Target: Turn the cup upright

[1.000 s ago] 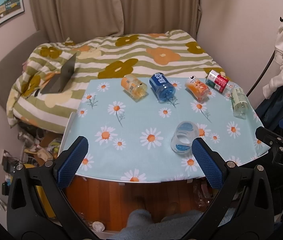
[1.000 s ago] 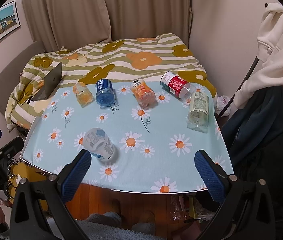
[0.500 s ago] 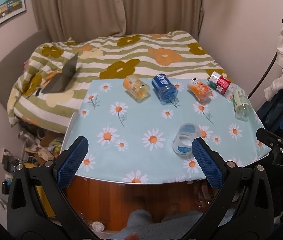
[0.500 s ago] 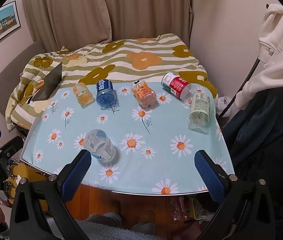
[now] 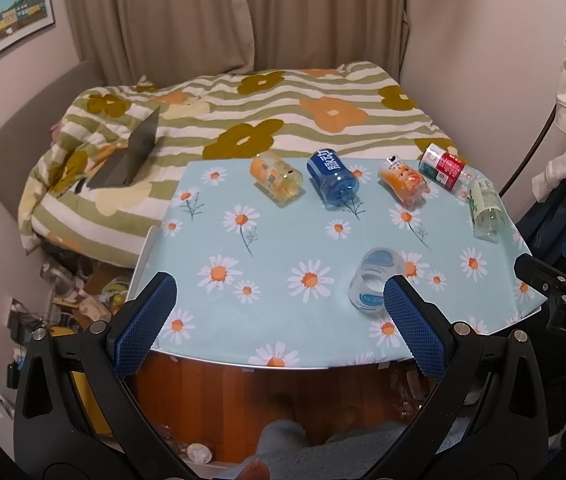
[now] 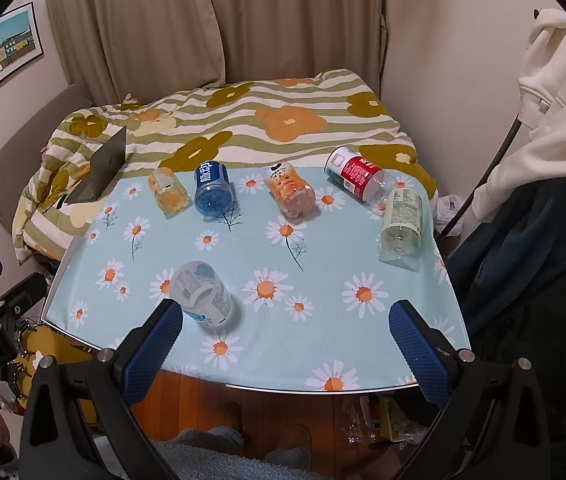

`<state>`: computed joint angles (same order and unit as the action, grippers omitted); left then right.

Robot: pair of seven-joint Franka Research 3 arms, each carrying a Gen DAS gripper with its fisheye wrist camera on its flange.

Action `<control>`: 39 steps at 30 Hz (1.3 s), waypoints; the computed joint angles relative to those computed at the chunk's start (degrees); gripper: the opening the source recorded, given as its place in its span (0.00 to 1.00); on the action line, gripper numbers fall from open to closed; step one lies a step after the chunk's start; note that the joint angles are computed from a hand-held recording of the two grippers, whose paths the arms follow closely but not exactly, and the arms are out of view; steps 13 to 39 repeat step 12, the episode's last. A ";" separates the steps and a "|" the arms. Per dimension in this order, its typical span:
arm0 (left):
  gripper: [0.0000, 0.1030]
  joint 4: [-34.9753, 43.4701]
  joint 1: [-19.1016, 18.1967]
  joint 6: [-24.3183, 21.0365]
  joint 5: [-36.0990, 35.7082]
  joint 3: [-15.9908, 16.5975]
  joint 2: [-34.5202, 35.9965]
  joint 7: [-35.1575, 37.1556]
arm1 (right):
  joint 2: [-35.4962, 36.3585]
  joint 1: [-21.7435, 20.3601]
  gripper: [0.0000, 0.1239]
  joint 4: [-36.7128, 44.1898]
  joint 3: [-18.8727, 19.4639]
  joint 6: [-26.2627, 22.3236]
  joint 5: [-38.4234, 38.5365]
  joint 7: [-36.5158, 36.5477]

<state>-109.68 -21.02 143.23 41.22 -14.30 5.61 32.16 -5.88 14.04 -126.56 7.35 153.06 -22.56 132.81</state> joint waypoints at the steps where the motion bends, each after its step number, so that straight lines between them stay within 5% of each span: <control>1: 1.00 0.02 -0.02 -0.02 0.05 0.01 0.02 -0.04 | -0.12 0.01 0.83 -0.12 0.03 -0.02 -0.07 0.12; 39: 1.00 0.14 -0.01 -0.35 1.04 0.21 -0.16 -0.97 | 0.61 0.77 0.83 0.18 -0.34 1.62 3.28 -3.69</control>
